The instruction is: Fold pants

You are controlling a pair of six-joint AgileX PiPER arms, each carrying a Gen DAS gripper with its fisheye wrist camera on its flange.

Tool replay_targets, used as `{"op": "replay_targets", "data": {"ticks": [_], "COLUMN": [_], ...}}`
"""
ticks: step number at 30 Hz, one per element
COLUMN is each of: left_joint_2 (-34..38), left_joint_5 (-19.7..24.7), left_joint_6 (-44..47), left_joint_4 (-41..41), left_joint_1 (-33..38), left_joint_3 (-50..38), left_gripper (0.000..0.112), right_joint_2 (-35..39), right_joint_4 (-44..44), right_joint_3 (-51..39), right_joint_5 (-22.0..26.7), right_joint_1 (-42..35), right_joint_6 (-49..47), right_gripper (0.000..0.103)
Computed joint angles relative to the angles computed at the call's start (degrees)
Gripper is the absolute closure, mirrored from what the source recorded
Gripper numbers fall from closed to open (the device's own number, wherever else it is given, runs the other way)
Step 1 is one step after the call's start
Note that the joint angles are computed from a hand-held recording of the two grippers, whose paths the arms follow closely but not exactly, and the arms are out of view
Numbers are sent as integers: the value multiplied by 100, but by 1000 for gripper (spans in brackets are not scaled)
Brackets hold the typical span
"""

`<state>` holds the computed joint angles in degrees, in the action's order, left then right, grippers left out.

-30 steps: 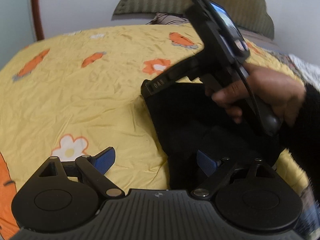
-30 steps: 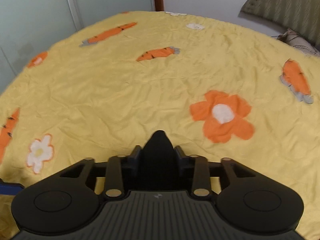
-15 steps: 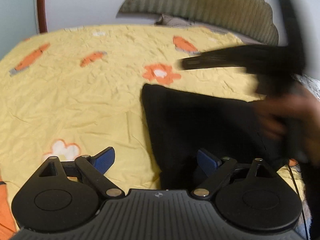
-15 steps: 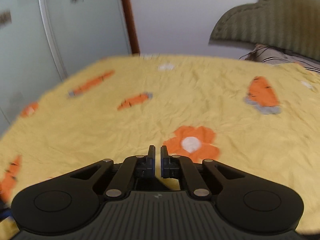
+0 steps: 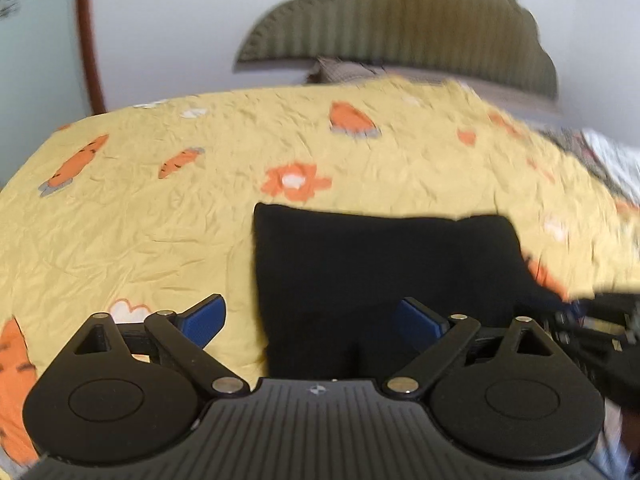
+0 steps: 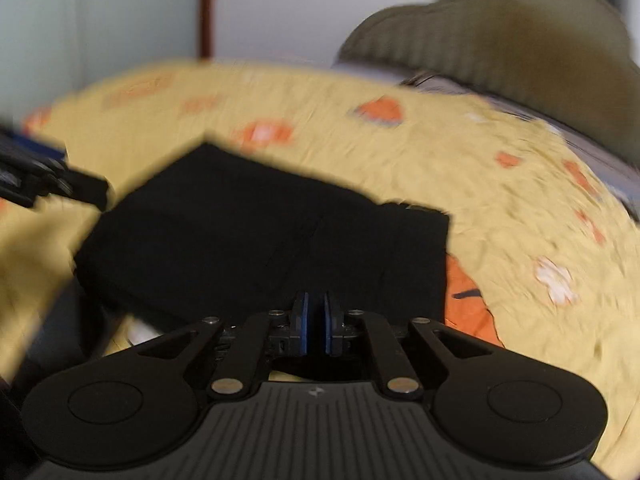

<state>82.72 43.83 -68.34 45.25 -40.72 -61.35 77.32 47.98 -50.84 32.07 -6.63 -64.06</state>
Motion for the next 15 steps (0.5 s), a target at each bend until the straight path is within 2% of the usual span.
{"op": "replay_targets", "data": {"ticks": [1, 2, 4, 6, 7, 10, 13, 15], "left_joint_2": [108, 199, 382, 487, 524, 507, 477, 422], "left_joint_5": [110, 200, 490, 794, 884, 992, 1204, 1255], "left_joint_6": [-229, -426, -643, -747, -795, -912, -1200, -1219], "left_joint_4": [107, 217, 309, 265, 230, 63, 111, 41], "left_joint_1": [-125, -251, -538, -816, -913, -1117, -1319, -1395], "left_joint_3": [-86, -122, -209, -255, -261, -188, -112, -68], "left_gripper": [16, 16, 16, 16, 16, 18, 16, 16], "right_joint_2": [-134, -257, -496, -751, -843, -1228, -1397, -1490], "right_joint_4": [309, 442, 588, 236, 160, 434, -63, -770], "right_joint_3": [99, 200, 414, 588, 642, 975, 1108, 1127], "right_joint_5": [62, 98, 76, -100, -88, 98, -106, -232], "right_joint_1": [-127, -187, -215, -58, -38, -152, 86, 315], "right_joint_6": [68, 207, 273, 804, 871, 456, 1050, 1876], "right_gripper": [92, 85, 67, 29, 26, 26, 26, 23]}}
